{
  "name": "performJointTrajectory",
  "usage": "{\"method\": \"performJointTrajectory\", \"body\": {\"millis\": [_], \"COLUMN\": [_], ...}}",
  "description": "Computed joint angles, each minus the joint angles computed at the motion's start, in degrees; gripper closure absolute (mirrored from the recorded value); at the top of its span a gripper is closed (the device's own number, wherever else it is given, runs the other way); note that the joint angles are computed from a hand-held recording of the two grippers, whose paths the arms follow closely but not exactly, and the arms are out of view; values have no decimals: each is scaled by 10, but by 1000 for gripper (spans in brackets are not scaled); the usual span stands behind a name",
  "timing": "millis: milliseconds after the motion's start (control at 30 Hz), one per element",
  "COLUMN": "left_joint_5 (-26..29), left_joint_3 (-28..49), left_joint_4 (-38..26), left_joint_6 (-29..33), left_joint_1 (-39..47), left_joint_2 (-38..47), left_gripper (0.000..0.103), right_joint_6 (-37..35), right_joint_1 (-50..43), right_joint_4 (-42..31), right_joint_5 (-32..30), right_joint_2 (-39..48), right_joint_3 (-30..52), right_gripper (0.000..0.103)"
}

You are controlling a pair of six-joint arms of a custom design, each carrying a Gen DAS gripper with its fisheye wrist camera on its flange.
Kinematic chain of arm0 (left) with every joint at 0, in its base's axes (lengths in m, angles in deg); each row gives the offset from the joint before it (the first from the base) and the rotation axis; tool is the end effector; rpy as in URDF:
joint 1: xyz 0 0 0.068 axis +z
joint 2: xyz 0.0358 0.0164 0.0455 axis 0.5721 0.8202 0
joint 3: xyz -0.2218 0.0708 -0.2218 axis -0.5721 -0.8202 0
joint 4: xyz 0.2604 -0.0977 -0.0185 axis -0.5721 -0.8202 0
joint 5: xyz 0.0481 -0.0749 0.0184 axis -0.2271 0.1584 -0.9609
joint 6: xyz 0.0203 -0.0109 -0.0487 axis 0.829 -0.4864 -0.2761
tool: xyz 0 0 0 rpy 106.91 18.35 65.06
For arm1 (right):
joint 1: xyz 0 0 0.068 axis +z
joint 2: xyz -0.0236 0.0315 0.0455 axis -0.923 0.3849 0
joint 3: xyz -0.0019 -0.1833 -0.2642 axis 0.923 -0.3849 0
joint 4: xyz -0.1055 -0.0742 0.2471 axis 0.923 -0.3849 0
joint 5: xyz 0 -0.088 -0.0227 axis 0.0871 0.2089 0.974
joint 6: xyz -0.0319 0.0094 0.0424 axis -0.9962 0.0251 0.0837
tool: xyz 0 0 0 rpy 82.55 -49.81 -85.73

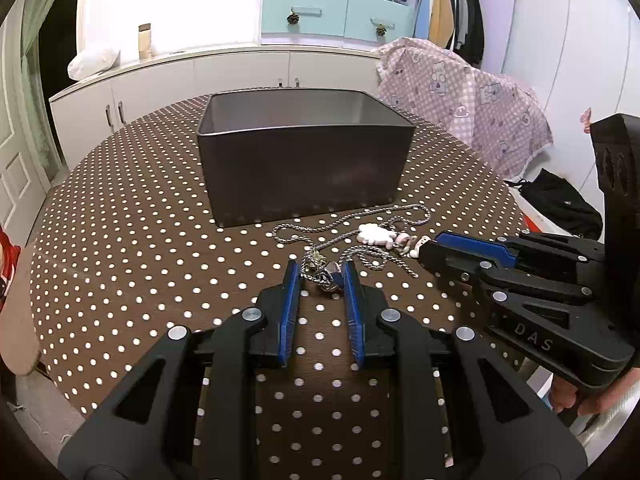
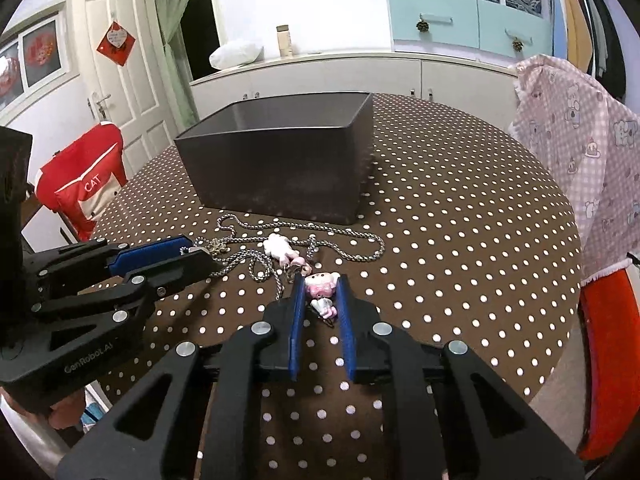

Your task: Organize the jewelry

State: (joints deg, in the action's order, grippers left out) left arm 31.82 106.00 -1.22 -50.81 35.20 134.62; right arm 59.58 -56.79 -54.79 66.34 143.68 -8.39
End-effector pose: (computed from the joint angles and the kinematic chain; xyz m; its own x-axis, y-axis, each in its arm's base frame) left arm 0.3195 -0.0147 0.2065 -0.5776 0.2832 -0.7656 0.5314 0.8424 -0.0894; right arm 0.2912 0.0557 0.1895 -0.6529 0.0099 -0.7573 -0.1254 0.9847 0.1210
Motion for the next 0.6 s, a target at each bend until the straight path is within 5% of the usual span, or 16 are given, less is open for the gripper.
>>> {"method": "performJointTrajectory", "body": {"millis": [600], "left_joint_5": [-1], "left_joint_3": [47], "left_joint_4": [-50], "left_joint_6": [-29], "left_joint_1": [-11], "left_joint_2": [-22], "left_gripper": [80], "right_joint_6": [-5], "right_joint_1": [-40], "right_joint_4": [-34], "right_joint_5": [-42], "right_joint_2": [-52], "right_joint_3": [15], "right_gripper": [89]}}
